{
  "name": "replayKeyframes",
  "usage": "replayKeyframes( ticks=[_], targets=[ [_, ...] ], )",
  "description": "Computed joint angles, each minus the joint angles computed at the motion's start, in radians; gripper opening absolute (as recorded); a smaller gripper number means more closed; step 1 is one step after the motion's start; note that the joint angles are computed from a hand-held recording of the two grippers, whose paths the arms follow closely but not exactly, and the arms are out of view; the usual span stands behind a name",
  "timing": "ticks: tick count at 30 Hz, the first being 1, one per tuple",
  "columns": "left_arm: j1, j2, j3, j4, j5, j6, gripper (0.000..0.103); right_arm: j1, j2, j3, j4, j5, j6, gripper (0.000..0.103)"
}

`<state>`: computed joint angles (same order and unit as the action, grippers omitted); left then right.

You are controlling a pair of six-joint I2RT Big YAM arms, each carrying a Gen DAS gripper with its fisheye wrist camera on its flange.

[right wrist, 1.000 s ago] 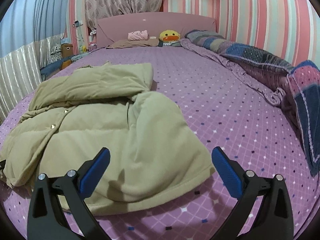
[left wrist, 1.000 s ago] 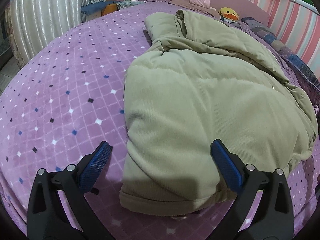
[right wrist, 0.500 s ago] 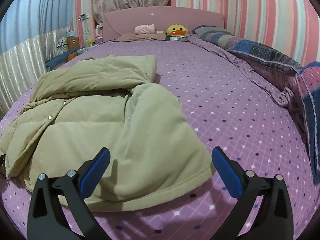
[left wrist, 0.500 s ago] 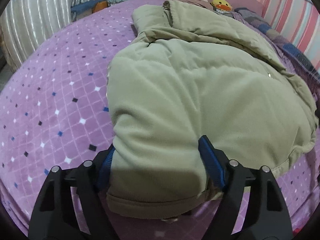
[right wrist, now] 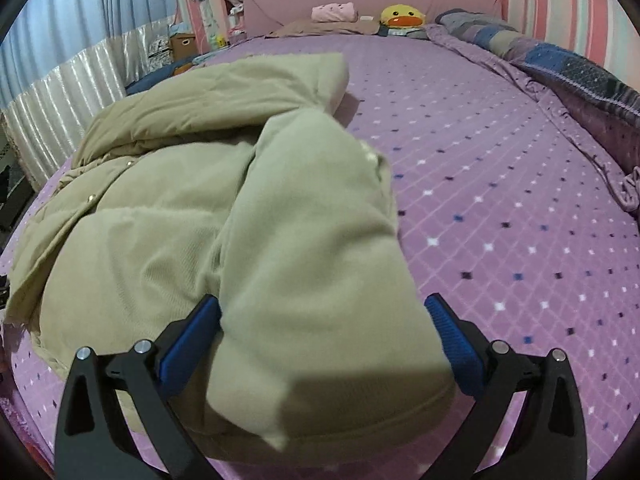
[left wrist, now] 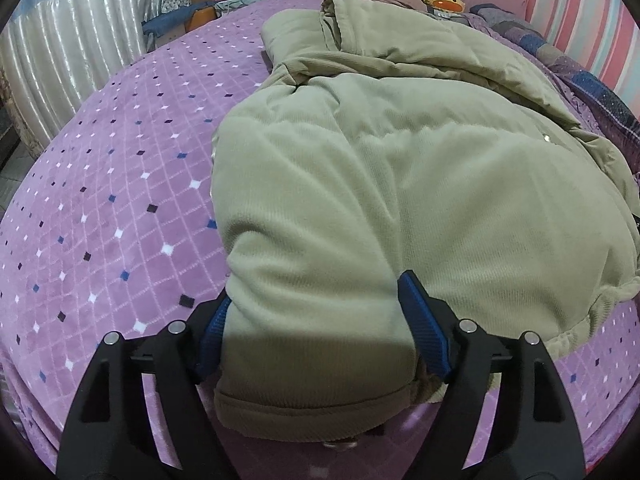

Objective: Fold large clothes

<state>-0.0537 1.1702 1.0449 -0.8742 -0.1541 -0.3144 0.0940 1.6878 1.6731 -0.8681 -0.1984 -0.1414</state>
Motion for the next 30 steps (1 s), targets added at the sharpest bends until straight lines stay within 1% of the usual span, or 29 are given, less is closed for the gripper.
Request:
replayKeyframes(
  ticks=[3, 5, 6, 7, 8, 12, 13, 19, 24, 27, 28, 30],
  targets=[
    [-0.001, 0.007, 0.008, -0.006, -0.003, 0.007, 0.078, 0.001, 0.008, 0.002, -0.010, -0.024, 0.005, 0.100],
    [0.008, 0.009, 0.009, -0.006, 0.013, 0.008, 0.078, -0.002, 0.015, 0.009, -0.026, -0.061, 0.013, 0.084],
    [0.012, 0.010, 0.011, -0.007, 0.020, 0.011, 0.078, -0.001, 0.012, 0.005, -0.027, -0.077, 0.014, 0.079],
    [0.013, 0.011, 0.013, -0.008, 0.022, 0.012, 0.078, 0.000, 0.006, -0.002, -0.026, -0.082, 0.011, 0.070],
    [0.015, 0.013, 0.015, -0.010, 0.025, 0.016, 0.078, 0.005, 0.001, -0.008, -0.028, -0.080, 0.008, 0.064],
    [0.020, 0.020, 0.018, -0.008, 0.031, 0.027, 0.078, 0.016, -0.004, -0.013, -0.028, -0.057, 0.023, 0.057],
    [0.021, 0.022, 0.022, -0.009, 0.033, 0.027, 0.078, 0.021, -0.009, -0.020, -0.017, -0.049, 0.033, 0.053],
    [0.017, 0.028, 0.028, -0.013, 0.025, 0.034, 0.074, 0.040, -0.029, -0.053, 0.026, 0.007, 0.071, 0.044],
    [0.016, 0.023, 0.024, -0.009, 0.028, 0.036, 0.073, 0.053, -0.033, -0.057, 0.033, 0.044, 0.084, 0.041],
    [0.016, 0.017, 0.018, -0.003, 0.027, 0.040, 0.071, 0.058, -0.036, -0.062, 0.038, 0.057, 0.097, 0.040],
    [0.015, 0.016, 0.018, -0.003, 0.027, 0.043, 0.069, 0.059, -0.038, -0.064, 0.041, 0.062, 0.102, 0.038],
    [0.012, 0.013, 0.019, -0.005, 0.025, 0.054, 0.059, 0.065, -0.044, -0.071, 0.046, 0.077, 0.112, 0.035]
  ],
)
